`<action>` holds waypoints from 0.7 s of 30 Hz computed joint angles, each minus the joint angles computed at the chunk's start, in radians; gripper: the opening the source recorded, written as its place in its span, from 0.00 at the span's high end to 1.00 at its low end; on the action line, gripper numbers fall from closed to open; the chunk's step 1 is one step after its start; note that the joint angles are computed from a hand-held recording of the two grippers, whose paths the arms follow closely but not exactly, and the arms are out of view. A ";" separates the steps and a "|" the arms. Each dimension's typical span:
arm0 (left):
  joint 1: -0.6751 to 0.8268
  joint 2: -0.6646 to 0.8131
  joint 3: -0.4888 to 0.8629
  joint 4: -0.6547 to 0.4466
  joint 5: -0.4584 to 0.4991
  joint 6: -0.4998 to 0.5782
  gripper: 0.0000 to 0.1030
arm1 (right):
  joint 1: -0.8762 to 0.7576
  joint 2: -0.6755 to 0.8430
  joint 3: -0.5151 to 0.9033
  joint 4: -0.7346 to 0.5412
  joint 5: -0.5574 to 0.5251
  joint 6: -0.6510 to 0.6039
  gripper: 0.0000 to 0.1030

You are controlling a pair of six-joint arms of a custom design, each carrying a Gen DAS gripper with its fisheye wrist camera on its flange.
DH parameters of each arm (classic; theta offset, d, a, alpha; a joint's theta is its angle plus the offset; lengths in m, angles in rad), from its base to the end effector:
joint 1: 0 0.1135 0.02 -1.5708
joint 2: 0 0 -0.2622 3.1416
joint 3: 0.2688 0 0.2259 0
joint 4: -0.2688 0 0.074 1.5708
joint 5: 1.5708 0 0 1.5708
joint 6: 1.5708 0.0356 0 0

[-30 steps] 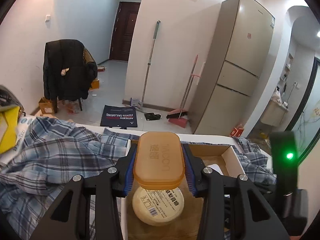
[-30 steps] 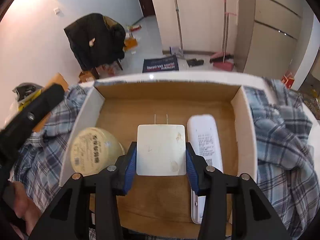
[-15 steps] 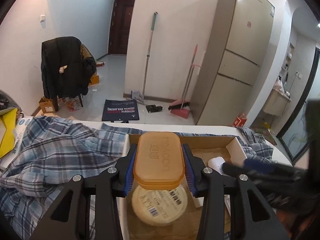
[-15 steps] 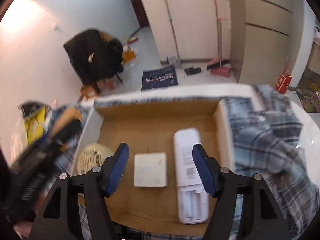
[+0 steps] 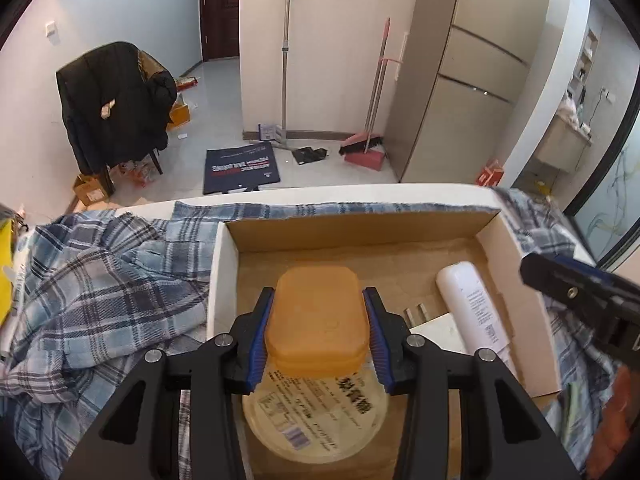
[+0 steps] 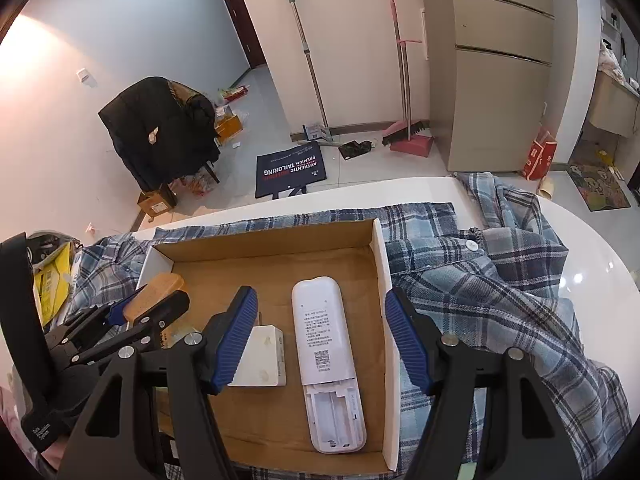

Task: Organize rigid objects

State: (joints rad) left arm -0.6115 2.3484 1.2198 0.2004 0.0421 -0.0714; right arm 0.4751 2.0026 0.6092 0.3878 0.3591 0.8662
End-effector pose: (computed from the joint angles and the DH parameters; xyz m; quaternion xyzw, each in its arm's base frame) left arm 0.3406 -0.2406 0.0415 0.2595 0.9125 -0.1245 0.2908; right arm 0.2589 0.1191 0.0572 0.2325 0.9172 0.0362 0.3215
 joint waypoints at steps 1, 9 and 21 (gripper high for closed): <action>0.001 0.005 0.001 0.000 -0.004 0.005 0.56 | -0.001 0.000 0.000 0.000 -0.003 0.001 0.37; 0.016 -0.103 -0.221 0.223 0.003 0.013 0.25 | 0.003 -0.021 -0.012 -0.006 0.023 0.030 0.37; 0.042 -0.642 -0.827 0.569 0.007 -0.006 0.19 | 0.208 -0.317 -0.032 -0.282 0.257 0.079 0.34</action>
State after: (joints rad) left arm -0.5696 1.7059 0.3930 0.7695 0.0487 -0.0770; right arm 0.6831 1.6859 0.5775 0.1054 0.6160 0.9448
